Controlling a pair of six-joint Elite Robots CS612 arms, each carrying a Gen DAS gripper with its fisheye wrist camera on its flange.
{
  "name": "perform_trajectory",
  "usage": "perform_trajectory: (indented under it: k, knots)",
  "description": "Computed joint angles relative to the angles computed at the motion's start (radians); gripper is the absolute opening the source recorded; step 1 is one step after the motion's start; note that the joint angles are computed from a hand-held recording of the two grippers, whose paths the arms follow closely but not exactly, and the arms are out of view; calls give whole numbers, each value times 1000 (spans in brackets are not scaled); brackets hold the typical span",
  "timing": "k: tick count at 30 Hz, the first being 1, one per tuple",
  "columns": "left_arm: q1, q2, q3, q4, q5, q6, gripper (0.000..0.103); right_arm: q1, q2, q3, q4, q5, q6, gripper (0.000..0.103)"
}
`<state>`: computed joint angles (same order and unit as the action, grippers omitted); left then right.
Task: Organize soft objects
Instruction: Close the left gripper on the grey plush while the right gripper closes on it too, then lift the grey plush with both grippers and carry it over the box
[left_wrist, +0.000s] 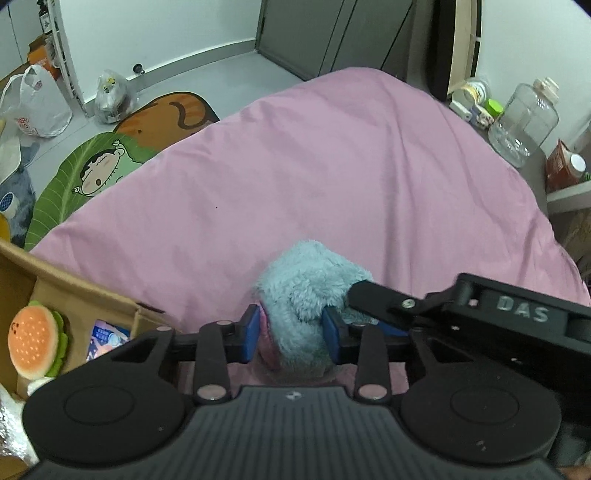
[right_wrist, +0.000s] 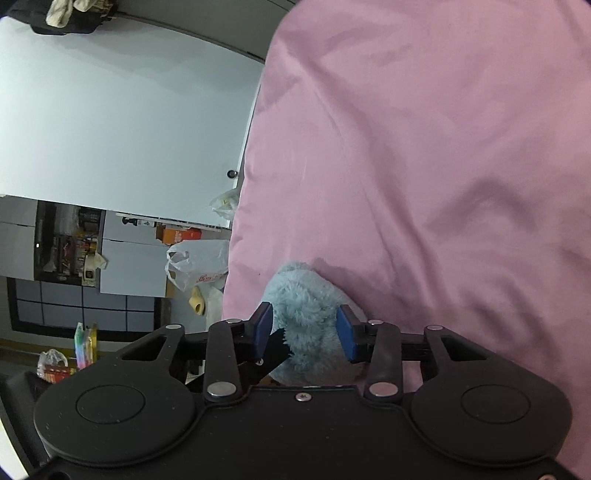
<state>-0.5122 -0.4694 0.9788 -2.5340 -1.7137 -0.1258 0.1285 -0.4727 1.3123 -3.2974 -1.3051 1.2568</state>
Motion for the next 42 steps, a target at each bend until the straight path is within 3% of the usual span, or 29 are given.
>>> perform_trajectory:
  k: [3, 5, 11, 26, 42]
  knots:
    - [2, -1, 1, -8, -8, -15, 26, 0, -7, 8, 18, -9, 9, 16]
    - [3, -4, 2, -16, -20, -21, 21, 1, -16, 23, 7, -19, 5, 14]
    - [4, -19, 13, 0, -54, -19, 21, 8, -49, 55, 24, -55, -20, 14]
    - [22, -118, 136, -92, -153, 0, 21, 48, -143, 121, 29, -182, -67, 14]
    - [80, -231, 294, -221, -251, 36, 21, 125, -190, 116, 37, -308, -111, 14]
